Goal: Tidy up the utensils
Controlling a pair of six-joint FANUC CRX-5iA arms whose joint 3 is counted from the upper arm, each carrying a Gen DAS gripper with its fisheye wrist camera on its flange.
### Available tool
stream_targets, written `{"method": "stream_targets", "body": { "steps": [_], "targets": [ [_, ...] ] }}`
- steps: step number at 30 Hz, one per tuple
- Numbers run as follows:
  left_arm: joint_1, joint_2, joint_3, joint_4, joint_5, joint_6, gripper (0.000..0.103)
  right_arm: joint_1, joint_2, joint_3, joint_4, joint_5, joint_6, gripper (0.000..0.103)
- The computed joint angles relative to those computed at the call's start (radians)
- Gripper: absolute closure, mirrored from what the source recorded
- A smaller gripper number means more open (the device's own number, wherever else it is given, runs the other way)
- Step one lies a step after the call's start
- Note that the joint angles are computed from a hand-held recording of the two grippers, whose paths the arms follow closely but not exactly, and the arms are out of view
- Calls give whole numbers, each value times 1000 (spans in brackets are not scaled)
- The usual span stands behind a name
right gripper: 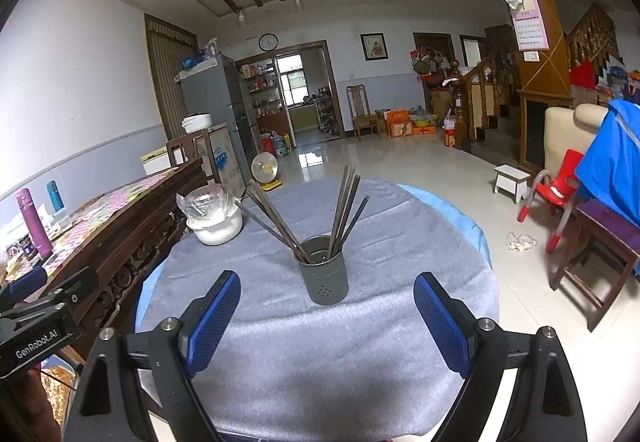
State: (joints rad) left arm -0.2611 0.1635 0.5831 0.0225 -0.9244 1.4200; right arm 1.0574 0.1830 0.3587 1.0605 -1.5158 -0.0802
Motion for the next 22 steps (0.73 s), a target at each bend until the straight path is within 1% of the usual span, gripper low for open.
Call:
{"method": "stream_targets", "body": {
  "steps": [6, 16, 19, 21, 22],
  "targets": [
    [-7, 27, 35, -5, -22, 6, 9, -22, 1, 4, 0, -2, 10, 12],
    [-6, 106, 121, 9, -69, 4, 9, -73, 20, 17, -65, 10, 25, 12],
    [-3, 120, 123, 20, -58, -3, 9, -89, 26, 18, -91, 12, 27, 12],
    [-2, 147, 149, 15, -78, 2, 9, -108, 28, 15, -128, 21, 30, 12],
    [4, 171, 174, 26, -101, 2, 9, -118, 26, 8, -142, 30, 26, 12]
  ]
}}
